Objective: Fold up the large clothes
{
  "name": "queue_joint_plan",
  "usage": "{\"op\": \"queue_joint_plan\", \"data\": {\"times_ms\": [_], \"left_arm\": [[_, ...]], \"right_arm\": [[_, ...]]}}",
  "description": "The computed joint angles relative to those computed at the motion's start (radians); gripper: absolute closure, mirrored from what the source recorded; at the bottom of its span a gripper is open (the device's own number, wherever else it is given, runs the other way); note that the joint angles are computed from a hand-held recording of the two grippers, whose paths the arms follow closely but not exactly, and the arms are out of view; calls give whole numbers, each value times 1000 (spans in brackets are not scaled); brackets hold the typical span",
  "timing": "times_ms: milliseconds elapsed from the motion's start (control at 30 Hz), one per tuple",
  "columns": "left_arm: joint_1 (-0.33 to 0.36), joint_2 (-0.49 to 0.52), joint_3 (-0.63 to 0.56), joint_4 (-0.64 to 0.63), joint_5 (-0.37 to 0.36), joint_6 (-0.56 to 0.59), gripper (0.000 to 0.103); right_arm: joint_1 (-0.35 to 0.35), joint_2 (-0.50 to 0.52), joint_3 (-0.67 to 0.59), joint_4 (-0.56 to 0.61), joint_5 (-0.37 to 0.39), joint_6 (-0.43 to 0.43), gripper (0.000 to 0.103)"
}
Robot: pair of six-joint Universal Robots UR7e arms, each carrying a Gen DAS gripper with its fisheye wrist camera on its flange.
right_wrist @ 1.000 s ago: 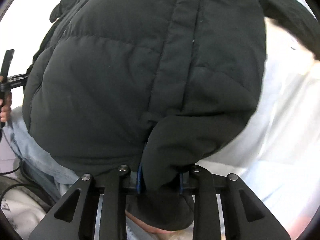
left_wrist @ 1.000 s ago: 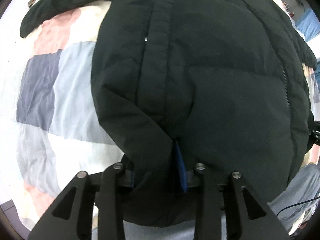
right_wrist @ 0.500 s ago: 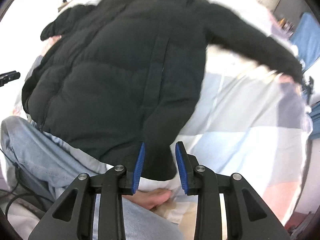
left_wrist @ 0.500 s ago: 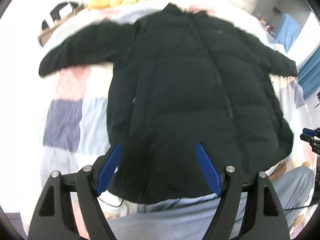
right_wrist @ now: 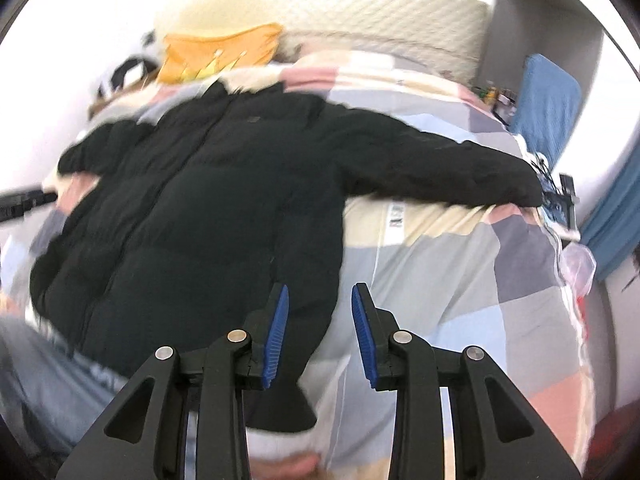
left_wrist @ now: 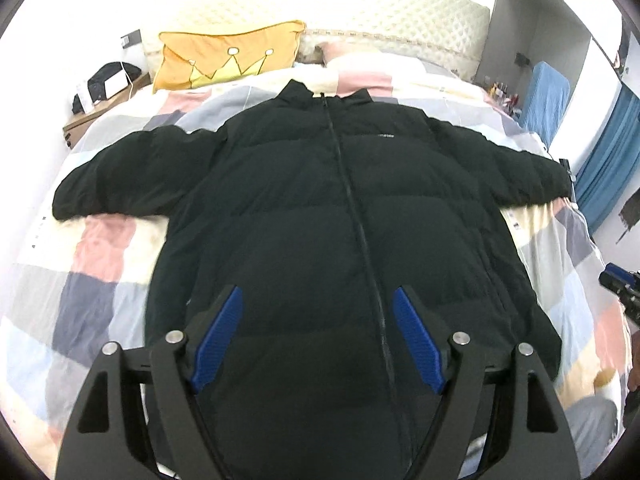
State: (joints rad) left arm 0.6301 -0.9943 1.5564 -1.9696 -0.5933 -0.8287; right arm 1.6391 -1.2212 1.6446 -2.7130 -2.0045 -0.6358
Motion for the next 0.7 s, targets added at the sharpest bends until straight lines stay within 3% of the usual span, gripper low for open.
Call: {"op": "queue_joint_plan", "data": {"times_ms": [67, 167, 367, 433, 500, 567, 700], "left_arm": [[13, 33, -4, -23, 35, 1, 25], [43, 74, -28, -31, 14, -17, 25], [84, 146, -61, -51, 6, -16, 25], [94, 166, -75, -29, 4, -29, 25], [106, 185, -92, 6, -7, -32, 25], [115, 201, -110, 40, -17, -42, 25], [128, 210, -119, 38, -36, -42, 25]], "right_arm": [[-26, 11, -24, -22, 58, 22, 74], [-67, 41, -84, -56, 131, 41, 74], [-120, 127, -246, -68, 178, 55, 70], [-148, 157, -316, -33, 233, 81, 63], [-175, 188, -374, -20, 287, 112, 28], [-197, 218, -426, 4, 330, 129, 26], [-226, 311, -570, 70, 319, 169, 26]]}}
